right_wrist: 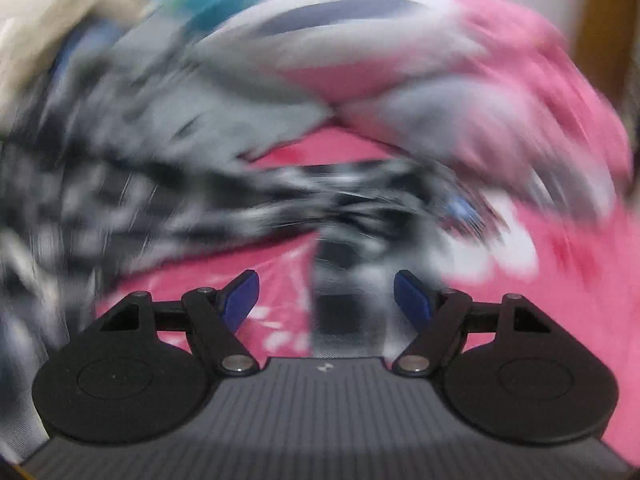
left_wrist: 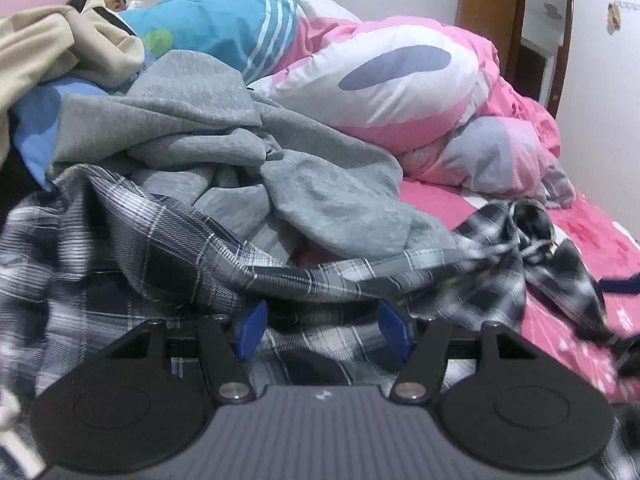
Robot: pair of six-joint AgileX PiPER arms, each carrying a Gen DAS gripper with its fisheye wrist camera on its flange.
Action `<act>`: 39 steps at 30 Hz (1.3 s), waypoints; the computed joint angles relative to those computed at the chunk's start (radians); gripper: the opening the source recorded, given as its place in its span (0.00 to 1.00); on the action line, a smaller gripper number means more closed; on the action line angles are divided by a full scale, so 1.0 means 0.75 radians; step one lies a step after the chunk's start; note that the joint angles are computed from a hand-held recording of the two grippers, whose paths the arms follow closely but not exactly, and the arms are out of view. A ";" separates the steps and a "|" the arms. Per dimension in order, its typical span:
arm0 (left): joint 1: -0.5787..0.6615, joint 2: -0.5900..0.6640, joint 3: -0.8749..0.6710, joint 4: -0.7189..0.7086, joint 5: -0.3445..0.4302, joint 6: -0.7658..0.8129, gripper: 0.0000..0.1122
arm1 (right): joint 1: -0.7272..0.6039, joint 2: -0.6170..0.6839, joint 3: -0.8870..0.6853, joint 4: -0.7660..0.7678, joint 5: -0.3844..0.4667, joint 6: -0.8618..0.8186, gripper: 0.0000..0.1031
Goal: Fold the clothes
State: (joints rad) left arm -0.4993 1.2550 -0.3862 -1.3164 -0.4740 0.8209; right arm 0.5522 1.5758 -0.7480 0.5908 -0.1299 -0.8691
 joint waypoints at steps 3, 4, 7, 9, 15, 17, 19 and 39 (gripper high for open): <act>0.038 0.072 0.019 0.227 -0.024 -0.246 0.56 | 0.005 0.138 -0.088 0.259 0.000 -0.340 0.51; 0.049 0.090 0.025 0.282 -0.032 -0.308 0.56 | -0.036 0.137 -0.120 0.296 0.072 -0.363 0.38; 0.096 0.119 0.060 0.495 -0.040 -0.516 0.56 | -0.126 0.076 -0.141 0.536 0.072 -0.520 0.02; 0.134 0.126 0.080 0.633 -0.042 -0.657 0.56 | -0.222 0.010 -0.170 0.793 0.120 -0.730 0.02; 0.240 0.131 0.147 1.007 -0.086 -1.053 0.56 | -0.551 -0.143 -0.346 0.979 0.324 -0.721 0.01; 0.275 0.132 0.169 1.115 -0.111 -1.167 0.56 | -0.643 -0.169 -0.414 1.056 0.389 -0.708 0.01; 0.310 0.135 0.191 1.214 -0.143 -1.274 0.56 | -0.703 -0.195 -0.461 1.107 0.407 -0.708 0.01; 0.429 0.161 0.315 1.348 -0.493 -1.628 0.55 | -0.992 -0.182 -0.920 0.192 0.468 0.237 0.01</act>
State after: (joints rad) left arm -0.1775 1.3756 -0.1503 -0.3055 -0.8434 -0.3997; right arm -0.1919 1.4396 -1.4378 0.7350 0.2209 -0.6909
